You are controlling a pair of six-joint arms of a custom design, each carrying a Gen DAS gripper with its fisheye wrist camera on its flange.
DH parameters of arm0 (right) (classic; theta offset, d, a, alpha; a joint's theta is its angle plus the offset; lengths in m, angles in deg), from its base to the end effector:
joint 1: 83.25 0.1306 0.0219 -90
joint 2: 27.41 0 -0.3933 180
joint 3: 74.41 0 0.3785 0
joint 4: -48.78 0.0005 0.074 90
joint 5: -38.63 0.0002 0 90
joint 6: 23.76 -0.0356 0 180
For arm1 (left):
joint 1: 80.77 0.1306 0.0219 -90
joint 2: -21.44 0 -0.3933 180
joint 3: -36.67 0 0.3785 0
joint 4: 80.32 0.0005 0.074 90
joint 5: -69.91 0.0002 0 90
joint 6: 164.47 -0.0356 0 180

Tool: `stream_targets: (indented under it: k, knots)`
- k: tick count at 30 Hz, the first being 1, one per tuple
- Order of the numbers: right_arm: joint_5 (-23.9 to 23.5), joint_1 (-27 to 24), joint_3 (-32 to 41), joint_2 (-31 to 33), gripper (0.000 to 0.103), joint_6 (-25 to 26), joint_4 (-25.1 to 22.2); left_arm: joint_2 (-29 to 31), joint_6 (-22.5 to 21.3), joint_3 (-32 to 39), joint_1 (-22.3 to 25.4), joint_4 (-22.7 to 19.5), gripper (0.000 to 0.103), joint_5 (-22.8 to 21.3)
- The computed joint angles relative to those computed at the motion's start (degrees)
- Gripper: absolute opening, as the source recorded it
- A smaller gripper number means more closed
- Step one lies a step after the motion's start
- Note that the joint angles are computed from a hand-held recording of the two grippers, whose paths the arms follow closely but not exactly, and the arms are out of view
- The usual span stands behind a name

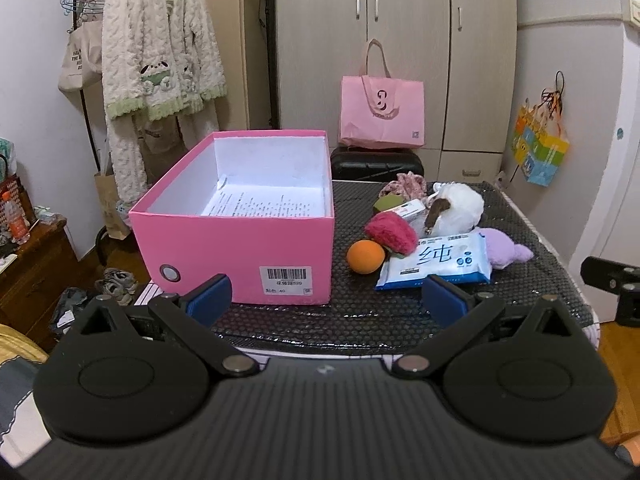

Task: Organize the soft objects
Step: 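Reach the right gripper to the pink pompom and close on it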

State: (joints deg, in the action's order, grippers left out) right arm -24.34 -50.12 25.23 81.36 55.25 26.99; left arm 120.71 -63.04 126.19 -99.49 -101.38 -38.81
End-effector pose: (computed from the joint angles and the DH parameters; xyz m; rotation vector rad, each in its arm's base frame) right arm 0.5222 0.3209 0.3884 -0.1183 2.0429 -0.0201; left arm 0.5251 -0.1664 0.3993 -0.0617 2.0764 0.0237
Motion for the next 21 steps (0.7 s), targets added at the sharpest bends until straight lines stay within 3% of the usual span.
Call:
stream_targets:
  k: [4,9,11,15,19,21]
  knots:
    - [-2.2,-0.7,-0.6,-0.2,0.103,0.7,1.8,0.0,0.3,-0.5,0.0,2.0,0.103,0.8]
    - [-9.5,-3.1,-4.6,-0.9,0.103,4.8,12.6,0.7,-0.9,-1.4,-0.4,7.7,0.103,0.7]
    - [-14.8,-4.9,-4.7,0.0,0.103,3.7,15.3,1.8,-2.2,-0.7,-0.9,9.0,0.102,-0.1]
    - [-25.5,-8.4,0.4,3.7,0.103,-0.7,13.5,4.8,-2.8,1.7,-1.0,9.9,0.099,2.1]
    - [-32.6,-9.9,6.7,7.7,0.102,2.3,10.8,7.6,-7.0,3.4,-2.2,12.4,0.08,1.3]
    - [-37.1,-10.5,10.7,10.0,0.096,3.7,8.9,9.5,-8.8,4.9,-2.7,12.5,0.069,0.5]
